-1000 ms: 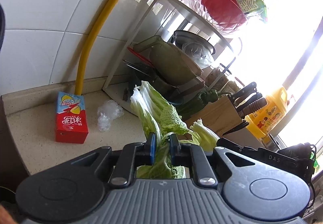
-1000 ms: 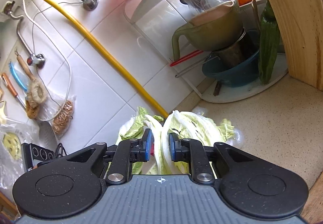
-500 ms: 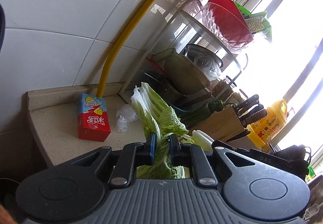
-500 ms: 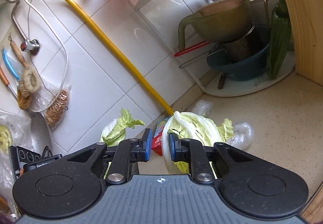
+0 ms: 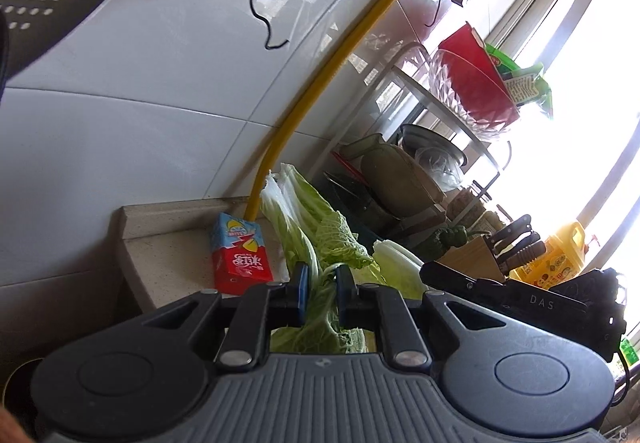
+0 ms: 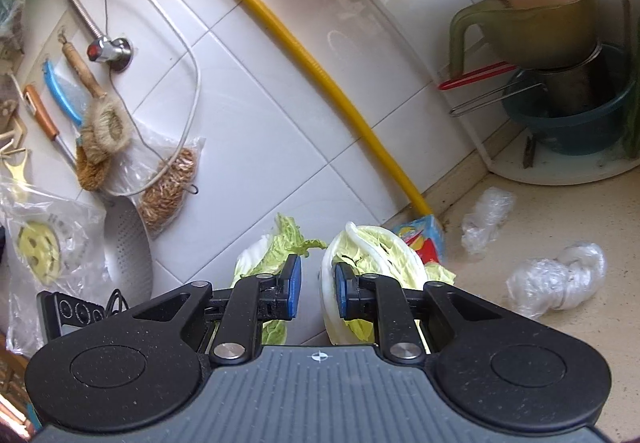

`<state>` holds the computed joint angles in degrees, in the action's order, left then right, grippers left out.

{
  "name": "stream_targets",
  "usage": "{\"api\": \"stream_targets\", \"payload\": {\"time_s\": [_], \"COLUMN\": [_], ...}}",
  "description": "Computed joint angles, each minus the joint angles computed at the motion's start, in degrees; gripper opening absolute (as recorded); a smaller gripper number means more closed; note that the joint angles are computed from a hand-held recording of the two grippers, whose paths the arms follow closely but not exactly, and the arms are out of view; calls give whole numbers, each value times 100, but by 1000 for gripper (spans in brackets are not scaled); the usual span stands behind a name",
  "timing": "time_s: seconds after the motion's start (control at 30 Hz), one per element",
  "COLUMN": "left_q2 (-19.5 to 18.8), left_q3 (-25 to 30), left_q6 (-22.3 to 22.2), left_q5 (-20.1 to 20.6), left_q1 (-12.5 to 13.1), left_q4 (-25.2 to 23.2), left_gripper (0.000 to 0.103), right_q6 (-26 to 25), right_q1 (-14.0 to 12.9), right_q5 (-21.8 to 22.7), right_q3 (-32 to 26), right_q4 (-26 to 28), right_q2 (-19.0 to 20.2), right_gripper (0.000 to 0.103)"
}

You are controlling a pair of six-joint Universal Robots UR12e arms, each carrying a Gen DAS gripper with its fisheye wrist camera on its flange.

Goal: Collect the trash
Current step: 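Carry the cabbage leaves in both grippers off the counter down toward the bin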

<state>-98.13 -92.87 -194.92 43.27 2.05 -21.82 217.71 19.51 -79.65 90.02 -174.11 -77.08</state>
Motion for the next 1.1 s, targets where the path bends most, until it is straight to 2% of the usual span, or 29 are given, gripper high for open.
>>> {"api": "stream_targets", "payload": {"time_s": [0.33,0.53,0.93,1.1], "left_q2": [341,540,837,890], "left_q3": [-403,-647,-985,-1020], "left_q6": [-176,-167,-86,126], "left_q5": [402,600,738,937], "left_q1": [350,546,809,826], "left_q4": [219,230,260,3], "left_gripper": [12,12,12,12], "right_q6": [-225,-341,-485,-488], "right_q1": [212,343,568,634], "right_q5": [901,1259,1394,1368], "right_q3": [-780,-1150,-1541,-1634], "right_q4": [199,403,715,840], "right_q2": [573,822,1060,1135], "right_gripper": [24,24,24,24]}}
